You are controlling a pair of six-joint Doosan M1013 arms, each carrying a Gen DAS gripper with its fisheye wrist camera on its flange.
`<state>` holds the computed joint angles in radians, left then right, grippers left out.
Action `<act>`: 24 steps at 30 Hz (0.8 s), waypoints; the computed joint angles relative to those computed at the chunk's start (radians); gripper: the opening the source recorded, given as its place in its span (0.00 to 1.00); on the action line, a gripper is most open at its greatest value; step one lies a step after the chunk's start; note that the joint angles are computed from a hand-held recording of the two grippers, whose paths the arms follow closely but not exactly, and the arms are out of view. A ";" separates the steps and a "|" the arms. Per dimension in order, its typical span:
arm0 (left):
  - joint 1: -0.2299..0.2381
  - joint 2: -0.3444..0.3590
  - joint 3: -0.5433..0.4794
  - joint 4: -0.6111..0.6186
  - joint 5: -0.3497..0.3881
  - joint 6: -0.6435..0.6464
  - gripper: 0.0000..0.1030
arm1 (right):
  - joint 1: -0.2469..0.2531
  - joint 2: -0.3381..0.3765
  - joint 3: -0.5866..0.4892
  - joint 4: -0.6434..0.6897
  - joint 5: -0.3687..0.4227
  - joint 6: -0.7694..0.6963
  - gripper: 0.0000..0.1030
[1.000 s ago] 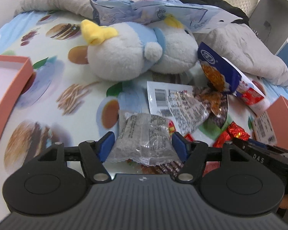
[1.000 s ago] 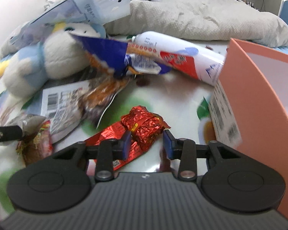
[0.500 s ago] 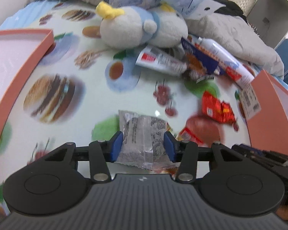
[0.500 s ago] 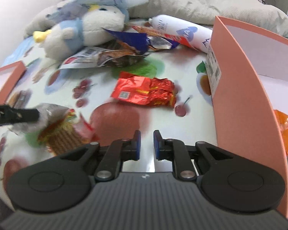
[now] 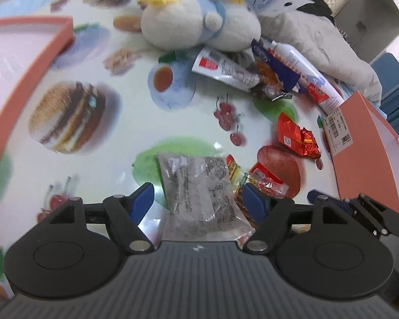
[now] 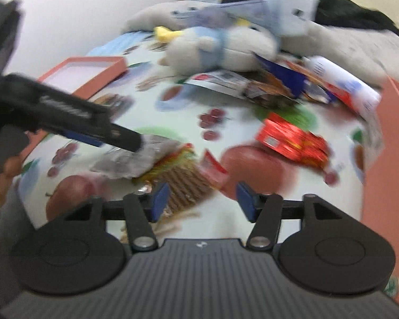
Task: Organize snacks
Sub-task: 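Grasp the clear packet of brown sticks with the right tool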
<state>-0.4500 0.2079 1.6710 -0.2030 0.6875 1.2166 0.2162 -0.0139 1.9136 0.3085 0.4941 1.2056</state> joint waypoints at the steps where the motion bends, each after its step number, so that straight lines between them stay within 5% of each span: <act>1: 0.003 0.006 -0.004 -0.017 0.005 0.004 0.76 | 0.002 0.006 -0.001 0.009 -0.010 -0.031 0.81; 8: -0.001 0.050 -0.048 -0.013 0.057 0.015 0.83 | -0.020 0.063 -0.039 0.179 0.046 -0.312 0.81; 15: -0.045 0.074 -0.082 0.151 0.099 -0.032 0.81 | -0.023 0.092 -0.049 0.174 0.096 -0.340 0.82; 19: -0.078 0.081 -0.096 0.279 0.134 -0.061 0.69 | -0.021 0.083 -0.042 0.158 0.106 -0.281 0.78; 24: -0.079 0.069 -0.084 0.280 0.123 -0.060 0.60 | -0.003 0.061 -0.030 0.098 0.110 -0.213 0.69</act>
<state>-0.5294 0.2766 1.5875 0.0774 0.8103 1.1567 0.2136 0.0468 1.8832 0.4060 0.6043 0.9926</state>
